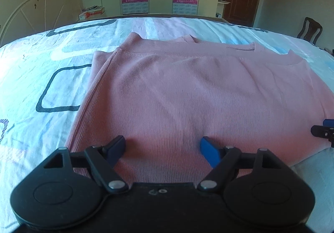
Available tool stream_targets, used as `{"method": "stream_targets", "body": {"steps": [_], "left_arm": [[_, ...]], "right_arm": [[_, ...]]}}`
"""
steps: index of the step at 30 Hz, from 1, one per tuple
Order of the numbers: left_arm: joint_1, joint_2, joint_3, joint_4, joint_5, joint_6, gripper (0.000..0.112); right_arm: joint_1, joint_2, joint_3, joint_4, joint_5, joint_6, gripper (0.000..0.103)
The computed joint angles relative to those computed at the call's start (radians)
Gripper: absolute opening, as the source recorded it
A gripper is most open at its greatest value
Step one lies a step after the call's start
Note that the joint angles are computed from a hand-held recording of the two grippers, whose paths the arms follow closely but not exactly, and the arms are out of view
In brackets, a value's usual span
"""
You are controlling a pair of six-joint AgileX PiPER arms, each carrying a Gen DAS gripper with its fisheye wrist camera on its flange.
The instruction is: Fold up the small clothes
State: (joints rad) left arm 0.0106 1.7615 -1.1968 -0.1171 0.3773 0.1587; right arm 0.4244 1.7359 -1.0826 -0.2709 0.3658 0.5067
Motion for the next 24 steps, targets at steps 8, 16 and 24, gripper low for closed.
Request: {"method": "stream_targets", "body": {"steps": [8, 16, 24], "left_arm": [[-0.017, 0.005, -0.011, 0.082, 0.011, -0.092, 0.081], [-0.056, 0.04, -0.071, 0.282, 0.074, -0.31, 0.094], [-0.089, 0.031, -0.099, 0.396, 0.153, -0.455, 0.093]], "right_arm": [[0.011, 0.0, 0.009, -0.055, -0.004, 0.055, 0.055], [-0.027, -0.015, 0.037, 0.123, -0.051, -0.178, 0.058], [-0.101, -0.014, -0.054, 0.503, 0.085, -0.607, 0.061]]}}
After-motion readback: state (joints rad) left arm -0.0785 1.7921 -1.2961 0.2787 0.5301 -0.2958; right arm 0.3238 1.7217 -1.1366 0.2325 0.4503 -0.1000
